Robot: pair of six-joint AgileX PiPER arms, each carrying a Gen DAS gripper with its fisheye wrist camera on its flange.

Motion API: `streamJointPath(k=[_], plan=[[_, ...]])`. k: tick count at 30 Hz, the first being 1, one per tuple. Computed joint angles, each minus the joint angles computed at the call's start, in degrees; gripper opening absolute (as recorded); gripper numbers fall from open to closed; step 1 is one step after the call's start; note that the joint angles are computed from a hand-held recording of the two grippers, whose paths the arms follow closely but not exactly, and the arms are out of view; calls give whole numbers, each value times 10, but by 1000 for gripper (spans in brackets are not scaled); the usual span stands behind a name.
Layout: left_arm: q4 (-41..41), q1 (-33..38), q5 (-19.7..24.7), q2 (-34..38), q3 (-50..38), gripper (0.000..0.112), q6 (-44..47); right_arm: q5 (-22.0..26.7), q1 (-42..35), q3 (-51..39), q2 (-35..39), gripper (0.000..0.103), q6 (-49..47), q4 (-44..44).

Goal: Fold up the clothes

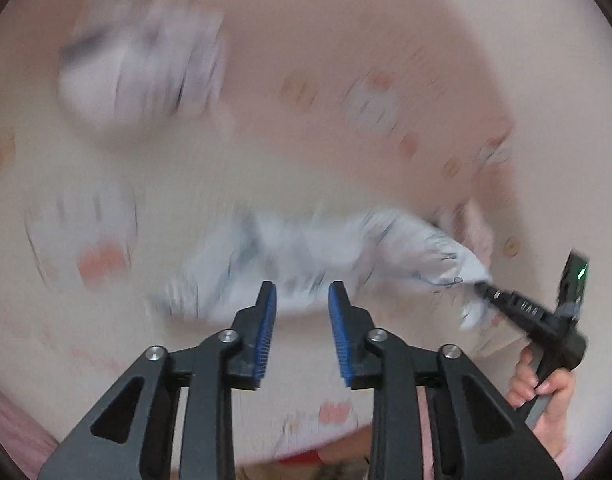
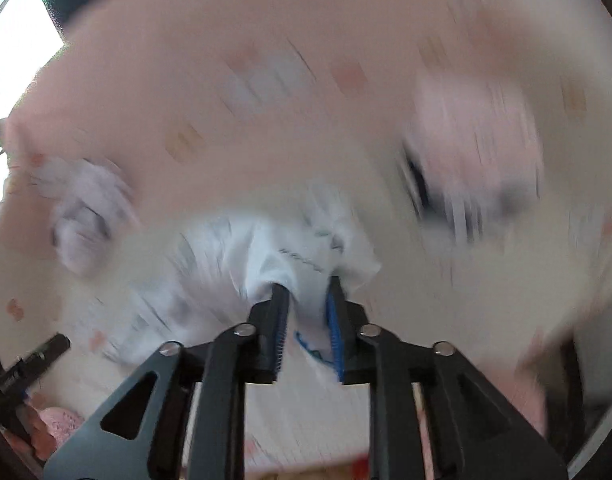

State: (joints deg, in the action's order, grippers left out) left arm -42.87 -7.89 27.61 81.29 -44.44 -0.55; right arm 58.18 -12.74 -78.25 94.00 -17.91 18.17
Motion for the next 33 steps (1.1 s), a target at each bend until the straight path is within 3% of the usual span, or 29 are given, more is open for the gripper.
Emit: streamJointPath(k=[3,5,7,10,13,16,17,18,19,20,21,23,28,33], plan=[[-86,-11,-34,42,21,49,61,2,-37,50,23,36,-2,0],[-127,-15,-50,67,11,54,96,1,-58,83,14,50,-28,27],[-164,-22,-69,99,-10,55,136,18,-74,104,18,50,-85,89],[-224,-33,-89,158,-54,62,203,36,-68,131,25,61,-142,156],[-201,-35,-84,225,-111,63,169,49,-40,144,43,63,-161,185],[-286,-27,-61,276,-144,62,246,27,-13,138,77,63,-141,207],[-291,-27,-59,281,-151,37,255,5,-7,135,84,63,-132,217],[-273,-30,-65,285,-161,6,249,-39,-2,135,84,63,-108,218],[-233,-32,-66,286,-177,6,221,-84,4,134,85,57,-84,218],[-187,-33,-63,286,-194,6,187,-105,7,121,95,40,-78,222],[-163,-30,-62,279,-207,6,172,-123,10,105,105,34,-70,224],[-124,-19,-56,264,-233,6,144,-125,22,48,137,13,-48,210],[1,19,-3,216,-344,6,21,-64,47,-140,166,7,23,172],[122,22,44,146,-449,6,-66,17,53,-365,145,6,49,205]])
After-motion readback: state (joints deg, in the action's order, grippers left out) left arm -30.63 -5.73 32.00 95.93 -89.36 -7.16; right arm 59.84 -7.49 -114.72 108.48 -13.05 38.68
